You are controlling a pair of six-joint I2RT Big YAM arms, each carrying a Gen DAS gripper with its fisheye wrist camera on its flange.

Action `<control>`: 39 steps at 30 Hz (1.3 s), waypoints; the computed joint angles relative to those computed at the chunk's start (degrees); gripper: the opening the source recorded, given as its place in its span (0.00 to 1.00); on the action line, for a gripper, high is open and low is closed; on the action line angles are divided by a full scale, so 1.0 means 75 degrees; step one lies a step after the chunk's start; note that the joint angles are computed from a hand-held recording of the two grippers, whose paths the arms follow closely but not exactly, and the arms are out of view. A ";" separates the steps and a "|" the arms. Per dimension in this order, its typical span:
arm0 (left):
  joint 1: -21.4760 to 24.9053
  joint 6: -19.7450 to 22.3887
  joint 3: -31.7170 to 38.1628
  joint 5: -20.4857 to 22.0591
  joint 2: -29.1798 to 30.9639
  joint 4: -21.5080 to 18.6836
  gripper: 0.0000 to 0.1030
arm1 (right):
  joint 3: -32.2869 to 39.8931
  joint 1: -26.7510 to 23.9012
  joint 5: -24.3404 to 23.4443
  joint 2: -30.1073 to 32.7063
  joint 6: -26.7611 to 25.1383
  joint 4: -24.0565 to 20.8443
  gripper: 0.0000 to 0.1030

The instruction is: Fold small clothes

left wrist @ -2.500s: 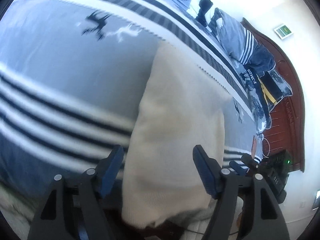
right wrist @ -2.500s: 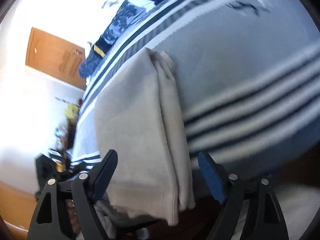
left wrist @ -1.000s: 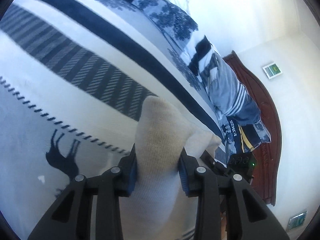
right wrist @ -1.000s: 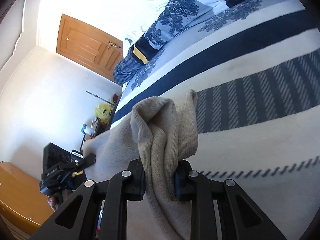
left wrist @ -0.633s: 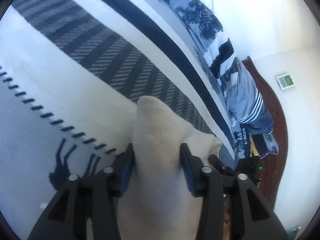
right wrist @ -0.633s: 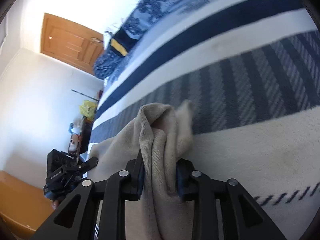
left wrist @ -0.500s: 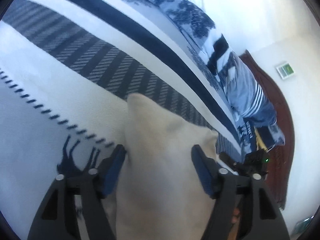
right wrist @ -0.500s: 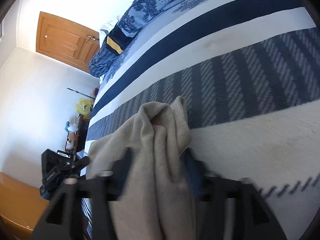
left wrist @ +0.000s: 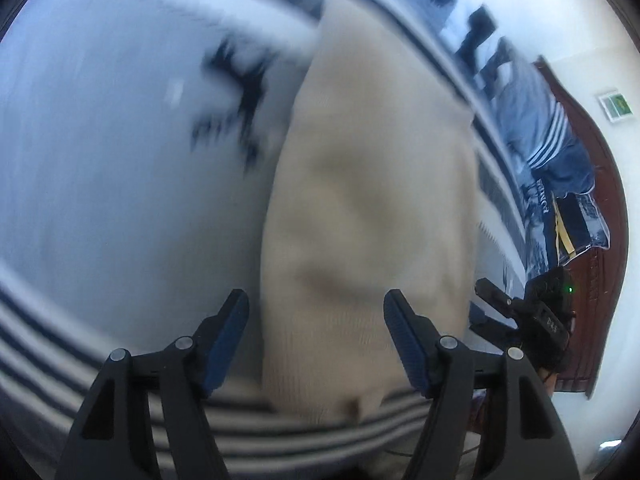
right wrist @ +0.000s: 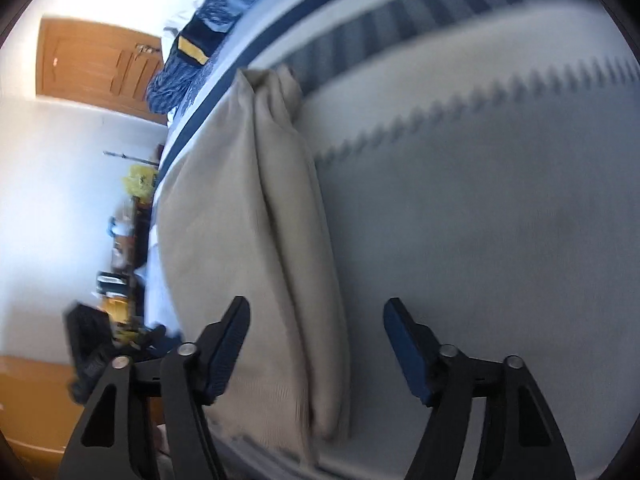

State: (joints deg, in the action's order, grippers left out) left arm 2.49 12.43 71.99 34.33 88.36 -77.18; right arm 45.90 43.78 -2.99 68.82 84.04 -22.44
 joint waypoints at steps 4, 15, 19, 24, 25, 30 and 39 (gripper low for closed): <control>-0.0094 -0.0381 -0.0581 0.0061 -0.0113 0.0197 0.46 | -0.0340 0.0779 0.0056 0.0077 0.0838 0.0768 0.50; 0.0984 0.0007 -0.0647 0.0496 -0.0394 0.0062 0.13 | -0.0220 0.1711 0.0875 0.0121 0.1181 0.1357 0.16; 0.1119 -0.0357 -0.1132 0.0491 -0.0554 0.0602 0.29 | -0.0517 0.1800 0.0686 0.0629 0.1973 0.1888 0.26; 0.1082 0.0295 -0.1489 0.0137 -0.1156 0.0808 0.47 | -0.0510 0.2475 0.2115 0.0051 0.2758 0.1187 0.72; 0.1052 0.0252 -0.1582 0.0125 -0.1197 0.0918 0.46 | -0.0455 0.2574 0.2128 0.0120 0.2819 0.1126 0.70; 0.0982 0.0260 -0.1929 -0.0116 -0.1535 0.1513 0.26 | -0.0390 0.2687 0.2058 0.0409 0.2589 0.1155 0.20; 0.1754 0.1387 -0.1926 -0.0294 -0.2440 0.0864 0.30 | 0.0214 0.3255 0.2709 0.0414 0.2725 0.0151 0.52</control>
State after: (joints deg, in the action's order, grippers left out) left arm 15.64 22.83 57.55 32.12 70.06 -70.70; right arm 47.50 68.19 17.33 71.92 104.47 -21.31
